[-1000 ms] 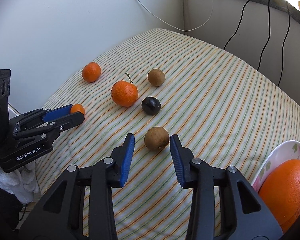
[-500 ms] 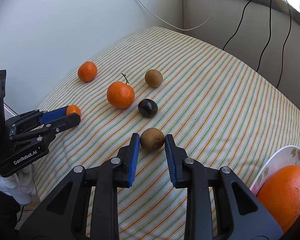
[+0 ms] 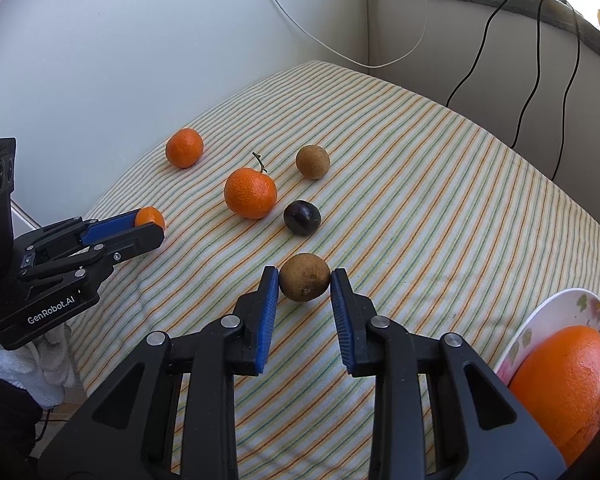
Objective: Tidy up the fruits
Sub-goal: 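Carry the tangerine and kiwi onto the plate and open both tools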
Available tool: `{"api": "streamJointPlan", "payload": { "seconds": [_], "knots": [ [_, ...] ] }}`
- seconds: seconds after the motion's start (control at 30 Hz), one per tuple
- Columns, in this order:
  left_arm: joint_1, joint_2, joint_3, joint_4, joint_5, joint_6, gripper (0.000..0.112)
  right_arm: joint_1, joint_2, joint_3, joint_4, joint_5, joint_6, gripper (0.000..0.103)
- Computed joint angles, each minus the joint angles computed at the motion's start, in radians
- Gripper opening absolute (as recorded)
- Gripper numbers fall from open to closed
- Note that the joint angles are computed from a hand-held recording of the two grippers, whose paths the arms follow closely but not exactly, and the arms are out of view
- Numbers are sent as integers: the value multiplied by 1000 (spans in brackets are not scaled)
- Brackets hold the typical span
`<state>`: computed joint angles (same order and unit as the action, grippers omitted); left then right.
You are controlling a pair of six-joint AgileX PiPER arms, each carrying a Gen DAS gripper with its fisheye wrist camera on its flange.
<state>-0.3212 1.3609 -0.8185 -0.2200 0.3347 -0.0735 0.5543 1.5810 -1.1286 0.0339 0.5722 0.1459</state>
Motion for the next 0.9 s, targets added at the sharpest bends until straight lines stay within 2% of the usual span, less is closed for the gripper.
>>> {"api": "streamJointPlan", "payload": {
  "seconds": [0.4,0.6,0.9],
  "knots": [
    [-130,7,-90,42,8,-71,26,-126,-241,110,58,25,-68,28],
    [-233,64,-181,108,11,-153,26,-274,-348,147,134,72,-179,28],
    [-342,194,-359,140,36,-176,26,-559,-413,181,333,138,-432,28]
  ]
}}
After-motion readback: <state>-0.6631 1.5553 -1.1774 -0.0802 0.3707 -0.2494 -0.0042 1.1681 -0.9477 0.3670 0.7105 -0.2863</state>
